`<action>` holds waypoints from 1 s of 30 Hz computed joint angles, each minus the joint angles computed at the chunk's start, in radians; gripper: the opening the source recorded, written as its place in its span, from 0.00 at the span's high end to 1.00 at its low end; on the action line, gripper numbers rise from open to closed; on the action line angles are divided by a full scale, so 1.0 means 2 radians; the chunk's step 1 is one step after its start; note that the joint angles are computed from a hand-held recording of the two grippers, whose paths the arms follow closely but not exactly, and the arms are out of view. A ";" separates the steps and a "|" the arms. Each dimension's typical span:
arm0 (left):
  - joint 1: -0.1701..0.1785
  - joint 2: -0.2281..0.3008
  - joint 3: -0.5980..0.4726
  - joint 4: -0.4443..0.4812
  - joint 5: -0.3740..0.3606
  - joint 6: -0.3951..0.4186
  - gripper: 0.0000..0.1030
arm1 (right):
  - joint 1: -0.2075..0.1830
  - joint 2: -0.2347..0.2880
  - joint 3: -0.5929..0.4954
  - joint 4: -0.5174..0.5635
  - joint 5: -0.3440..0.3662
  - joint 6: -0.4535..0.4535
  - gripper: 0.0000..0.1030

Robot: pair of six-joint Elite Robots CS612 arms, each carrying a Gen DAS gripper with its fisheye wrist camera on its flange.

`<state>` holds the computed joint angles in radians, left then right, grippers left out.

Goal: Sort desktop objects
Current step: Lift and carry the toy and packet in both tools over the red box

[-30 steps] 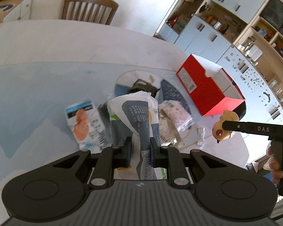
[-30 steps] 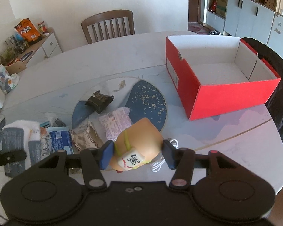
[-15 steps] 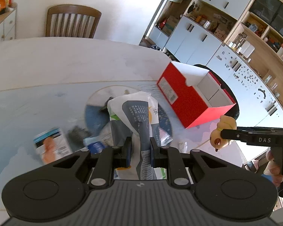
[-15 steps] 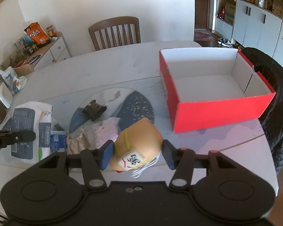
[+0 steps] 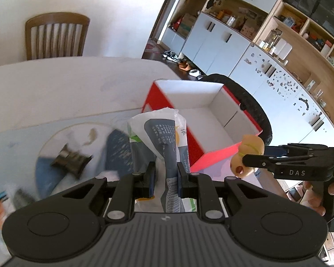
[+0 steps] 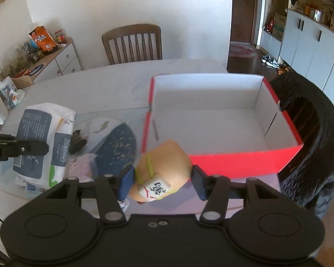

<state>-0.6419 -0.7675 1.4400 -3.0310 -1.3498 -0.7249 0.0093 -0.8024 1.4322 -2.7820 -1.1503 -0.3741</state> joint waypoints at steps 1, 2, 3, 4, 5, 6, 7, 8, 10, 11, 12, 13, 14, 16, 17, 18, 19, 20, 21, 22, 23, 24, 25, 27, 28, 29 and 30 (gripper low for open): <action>0.000 0.005 -0.011 0.006 0.000 0.002 0.83 | -0.003 0.003 -0.005 0.002 0.004 -0.003 0.47; 0.000 0.008 -0.021 0.012 0.000 0.005 0.83 | -0.005 0.005 -0.010 0.005 0.007 -0.006 0.47; 0.000 0.013 -0.032 0.018 0.000 0.008 0.83 | -0.007 0.008 -0.016 0.007 0.009 -0.009 0.47; 0.000 0.017 -0.042 0.024 0.000 0.013 0.83 | -0.008 0.011 -0.021 0.009 0.011 -0.010 0.47; 0.000 0.021 -0.052 0.030 0.000 0.016 0.83 | -0.011 0.013 -0.027 0.011 0.014 -0.012 0.47; 0.000 0.025 -0.064 0.037 0.000 0.019 0.83 | -0.012 0.015 -0.031 0.013 0.016 -0.014 0.47; 0.001 0.030 -0.075 0.043 -0.002 0.021 0.83 | -0.014 0.018 -0.037 0.014 0.018 -0.016 0.47; 0.001 0.034 -0.084 0.047 -0.003 0.025 0.83 | -0.015 0.020 -0.041 0.014 0.020 -0.018 0.47; 0.002 0.043 -0.106 0.059 -0.001 0.033 0.83 | -0.018 0.026 -0.050 0.013 0.024 -0.021 0.47; 0.002 0.048 -0.117 0.065 -0.001 0.038 0.83 | -0.020 0.028 -0.056 0.014 0.027 -0.021 0.47; 0.002 0.052 -0.127 0.072 -0.001 0.043 0.83 | -0.021 0.032 -0.061 0.014 0.028 -0.022 0.47; 0.003 0.058 -0.139 0.079 -0.002 0.046 0.83 | -0.022 0.035 -0.067 0.013 0.028 -0.021 0.47; 0.004 0.063 -0.152 0.088 -0.004 0.049 0.83 | -0.022 0.038 -0.072 0.013 0.026 -0.021 0.47; 0.006 0.073 -0.173 0.103 -0.006 0.053 0.83 | -0.023 0.045 -0.084 0.015 0.023 -0.020 0.47; 0.006 0.078 -0.184 0.111 -0.008 0.055 0.83 | -0.023 0.048 -0.091 0.018 0.021 -0.019 0.47; 0.007 0.084 -0.196 0.120 -0.011 0.056 0.83 | -0.024 0.052 -0.097 0.022 0.021 -0.021 0.47; 0.008 0.089 -0.207 0.128 -0.012 0.058 0.83 | -0.024 0.055 -0.102 0.025 0.021 -0.024 0.47; 0.008 0.094 -0.217 0.136 -0.015 0.061 0.83 | -0.024 0.057 -0.107 0.028 0.019 -0.026 0.47; 0.009 0.099 -0.228 0.144 -0.017 0.067 0.83 | -0.024 0.060 -0.112 0.032 0.018 -0.029 0.47; 0.009 0.104 -0.237 0.152 -0.016 0.072 0.83 | -0.025 0.062 -0.116 0.035 0.019 -0.032 0.47; 0.009 0.109 -0.247 0.161 -0.017 0.078 0.83 | -0.025 0.065 -0.121 0.038 0.020 -0.036 0.47; 0.009 0.115 -0.258 0.171 -0.020 0.082 0.83 | -0.025 0.068 -0.127 0.043 0.020 -0.040 0.47; 0.010 0.121 -0.269 0.180 -0.022 0.085 0.83 | -0.024 0.071 -0.131 0.048 0.019 -0.044 0.47; 0.009 0.132 -0.290 0.197 -0.025 0.093 0.83 | -0.024 0.077 -0.141 0.055 0.018 -0.048 0.47; 0.009 0.138 -0.300 0.204 -0.027 0.098 0.83 | -0.024 0.080 -0.147 0.062 0.019 -0.053 0.47; 0.009 0.144 -0.311 0.213 -0.028 0.103 0.83 | -0.024 0.083 -0.152 0.066 0.016 -0.054 0.47; 0.009 0.150 -0.322 0.223 -0.029 0.105 0.83 | -0.023 0.086 -0.157 0.070 0.013 -0.055 0.47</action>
